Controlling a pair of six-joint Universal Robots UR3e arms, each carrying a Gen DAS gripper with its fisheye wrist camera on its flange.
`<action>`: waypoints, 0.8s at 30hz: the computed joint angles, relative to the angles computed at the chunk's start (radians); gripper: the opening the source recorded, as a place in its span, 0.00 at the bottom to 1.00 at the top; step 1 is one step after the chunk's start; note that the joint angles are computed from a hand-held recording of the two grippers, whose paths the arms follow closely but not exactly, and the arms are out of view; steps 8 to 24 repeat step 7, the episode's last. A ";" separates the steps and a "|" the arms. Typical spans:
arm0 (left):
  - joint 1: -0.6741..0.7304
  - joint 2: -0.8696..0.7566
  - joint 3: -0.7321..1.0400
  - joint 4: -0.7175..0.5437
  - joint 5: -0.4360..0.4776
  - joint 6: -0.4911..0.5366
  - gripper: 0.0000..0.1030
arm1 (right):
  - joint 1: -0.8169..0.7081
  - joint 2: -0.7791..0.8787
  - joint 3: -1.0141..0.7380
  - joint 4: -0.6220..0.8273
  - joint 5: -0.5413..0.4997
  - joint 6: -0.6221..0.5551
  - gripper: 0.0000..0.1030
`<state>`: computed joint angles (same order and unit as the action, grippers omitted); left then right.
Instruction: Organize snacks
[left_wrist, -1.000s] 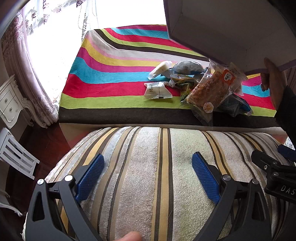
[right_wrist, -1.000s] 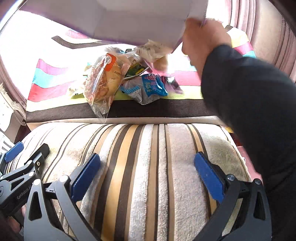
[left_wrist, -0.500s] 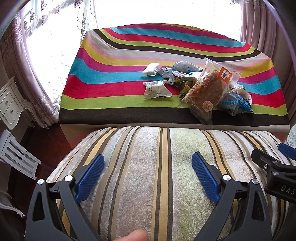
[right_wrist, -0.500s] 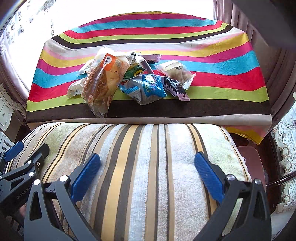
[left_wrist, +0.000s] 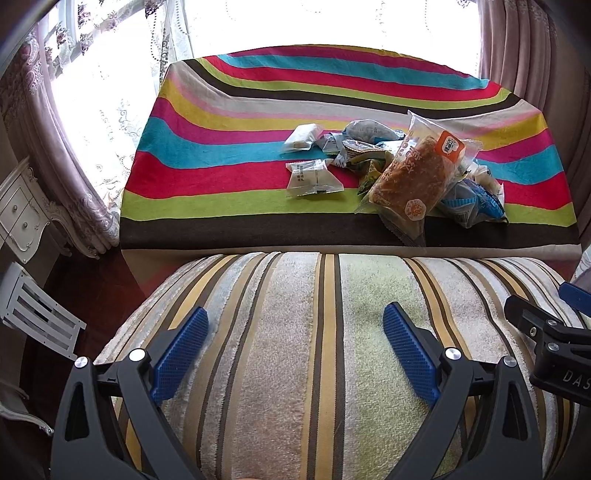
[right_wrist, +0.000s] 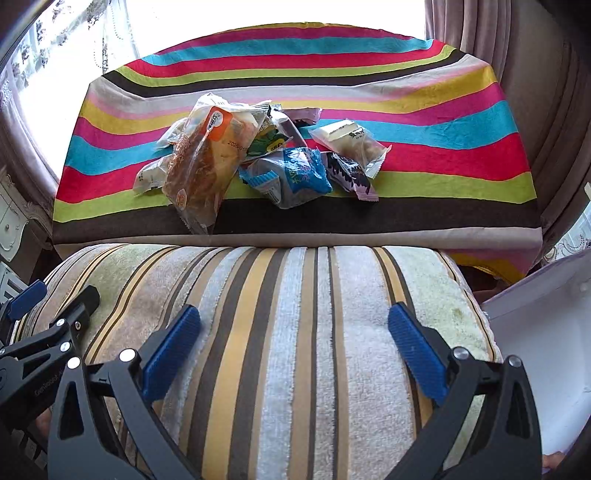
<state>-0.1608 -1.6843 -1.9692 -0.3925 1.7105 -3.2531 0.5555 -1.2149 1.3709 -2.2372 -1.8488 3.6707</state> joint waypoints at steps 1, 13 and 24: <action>0.001 -0.002 0.003 -0.003 -0.001 0.000 0.90 | 0.000 0.000 0.000 0.000 0.000 0.000 0.99; -0.001 -0.009 0.013 -0.012 0.006 -0.006 0.90 | 0.000 0.000 0.001 -0.001 0.000 0.000 0.99; -0.001 -0.009 0.013 -0.012 0.006 -0.006 0.90 | 0.000 0.000 0.001 -0.001 0.000 0.000 0.99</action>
